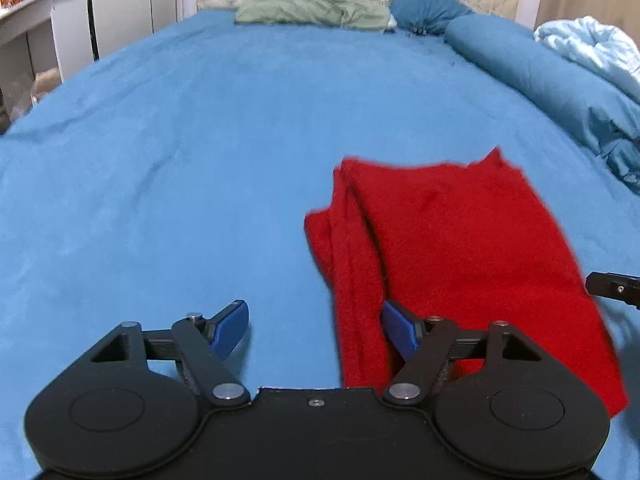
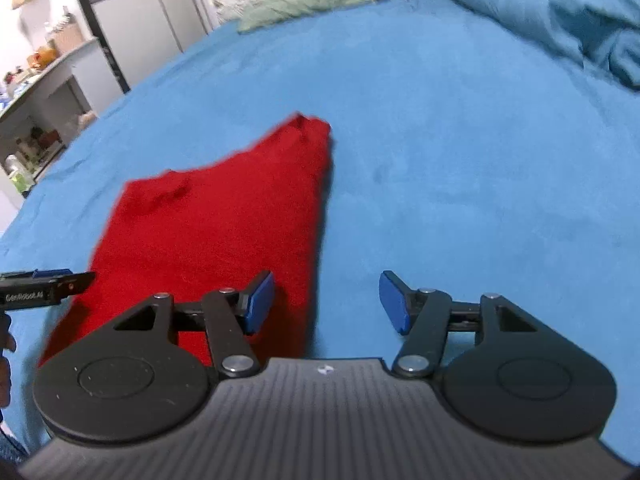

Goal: Fold small clothes

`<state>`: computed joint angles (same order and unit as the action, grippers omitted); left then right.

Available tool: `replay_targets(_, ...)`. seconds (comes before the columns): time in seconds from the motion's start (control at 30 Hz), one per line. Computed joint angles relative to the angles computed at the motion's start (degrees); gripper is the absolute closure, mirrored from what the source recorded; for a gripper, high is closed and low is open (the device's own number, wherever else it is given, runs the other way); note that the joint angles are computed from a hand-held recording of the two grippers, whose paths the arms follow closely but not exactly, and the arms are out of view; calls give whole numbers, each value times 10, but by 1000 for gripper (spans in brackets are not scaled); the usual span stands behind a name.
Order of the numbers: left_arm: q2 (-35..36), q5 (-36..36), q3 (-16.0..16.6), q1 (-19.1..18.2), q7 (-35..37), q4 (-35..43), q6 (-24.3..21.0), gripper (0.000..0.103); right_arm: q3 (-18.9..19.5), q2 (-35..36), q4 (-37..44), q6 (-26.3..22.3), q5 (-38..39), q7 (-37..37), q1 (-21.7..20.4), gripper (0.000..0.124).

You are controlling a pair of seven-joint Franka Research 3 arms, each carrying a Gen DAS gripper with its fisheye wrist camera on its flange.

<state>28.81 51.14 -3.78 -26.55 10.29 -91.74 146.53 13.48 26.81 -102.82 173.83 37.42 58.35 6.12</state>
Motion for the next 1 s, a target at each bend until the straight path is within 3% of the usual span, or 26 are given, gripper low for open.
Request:
replay_targets(0.1, -36, 7, -6, -14, 0, -7, -39, 26, 43, -52, -39, 14, 36, -54, -34, 49)
replay_targets(0.17, -64, 18, -13, -24, -15, -15, -65, 24, 34, -103, -75, 24, 47, -64, -21, 42)
replay_targets(0.23, -98, 38, -25, -36, -34, -26, -101, 22, 34, -159, -113, 33, 77, -86, -15, 24)
replay_targets(0.3, -127, 57, -42, -46, -47, -34, -142, 5, 20, -209, -148, 34, 96, -93, 3, 21)
replay_targets(0.33, -138, 67, -51, -50, -52, -38, -161, 1, 21, -238, -169, 31, 86, -81, 1, 21)
replay_targets(0.37, -151, 79, -61, -56, -61, -44, -182, 0, 3, -269, -197, 31, 36, -29, 18, 21)
replay_targets(0.43, -176, 84, -81, -58, -64, -58, -209, 0, 0, -320, -244, 31, -68, 75, 14, 21)
replay_targets(0.5, -198, 82, -100, -62, -81, -71, -240, 0, 0, -365, -277, 13, -114, 123, 10, 21)
replay_targets(0.63, -235, 60, -132, -58, -102, -101, -254, 0, 29, -455, -338, -26, -201, 229, -25, 21)
replay_targets(0.8, -235, 29, -159, -68, -83, -101, -299, 0, 29, -524, -378, -108, -259, 304, -28, 21)
replay_targets(1.0, -240, 10, -169, -78, -94, -121, -292, 0, 15, -566, -426, -149, -309, 364, -8, 21)
